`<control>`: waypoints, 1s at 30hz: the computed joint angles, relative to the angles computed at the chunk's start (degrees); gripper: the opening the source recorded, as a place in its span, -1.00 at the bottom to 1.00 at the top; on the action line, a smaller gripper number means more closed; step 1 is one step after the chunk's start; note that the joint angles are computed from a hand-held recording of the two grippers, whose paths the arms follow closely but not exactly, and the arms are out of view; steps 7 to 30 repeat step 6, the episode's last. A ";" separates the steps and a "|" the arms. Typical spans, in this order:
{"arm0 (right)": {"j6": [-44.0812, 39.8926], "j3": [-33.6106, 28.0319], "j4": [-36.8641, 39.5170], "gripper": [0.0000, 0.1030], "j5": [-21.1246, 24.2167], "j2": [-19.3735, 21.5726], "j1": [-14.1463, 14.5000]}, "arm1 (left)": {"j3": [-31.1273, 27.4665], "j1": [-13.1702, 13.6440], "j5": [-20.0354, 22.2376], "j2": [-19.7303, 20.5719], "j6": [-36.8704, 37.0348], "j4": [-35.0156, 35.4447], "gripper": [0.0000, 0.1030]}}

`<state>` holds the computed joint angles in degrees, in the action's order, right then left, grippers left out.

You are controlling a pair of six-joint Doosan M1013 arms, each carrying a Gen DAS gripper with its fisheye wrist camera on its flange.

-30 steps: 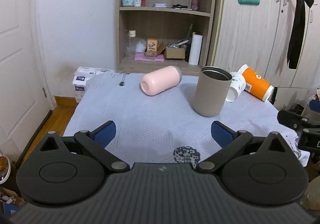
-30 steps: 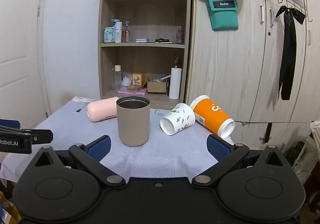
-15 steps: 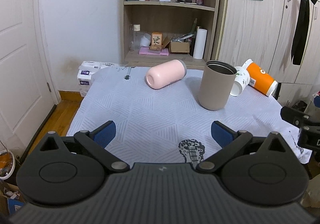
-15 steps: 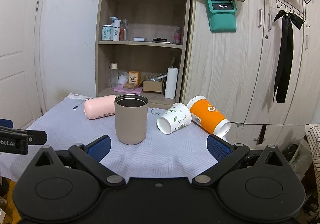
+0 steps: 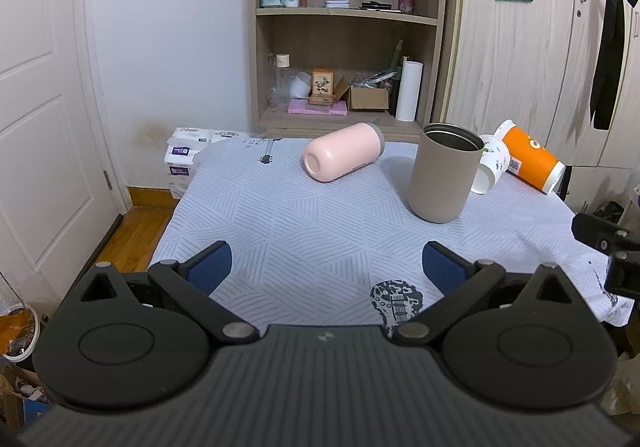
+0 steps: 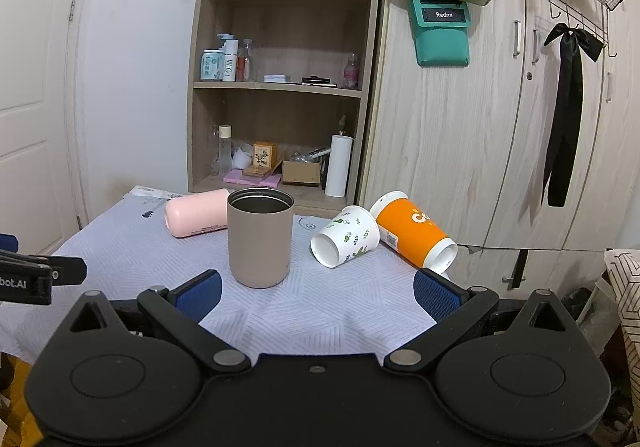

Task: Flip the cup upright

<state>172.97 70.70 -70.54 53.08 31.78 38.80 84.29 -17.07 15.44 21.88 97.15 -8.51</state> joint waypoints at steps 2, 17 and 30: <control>-0.06 0.02 0.01 1.00 0.06 -0.02 0.00 | -0.02 0.02 -0.06 0.03 -0.41 0.44 1.00; -0.02 0.06 -0.02 1.00 0.00 -0.06 -0.02 | -0.04 0.07 0.14 0.02 0.12 -0.09 1.00; -0.02 0.06 -0.02 1.00 0.00 -0.06 -0.02 | -0.04 0.07 0.14 0.02 0.12 -0.09 1.00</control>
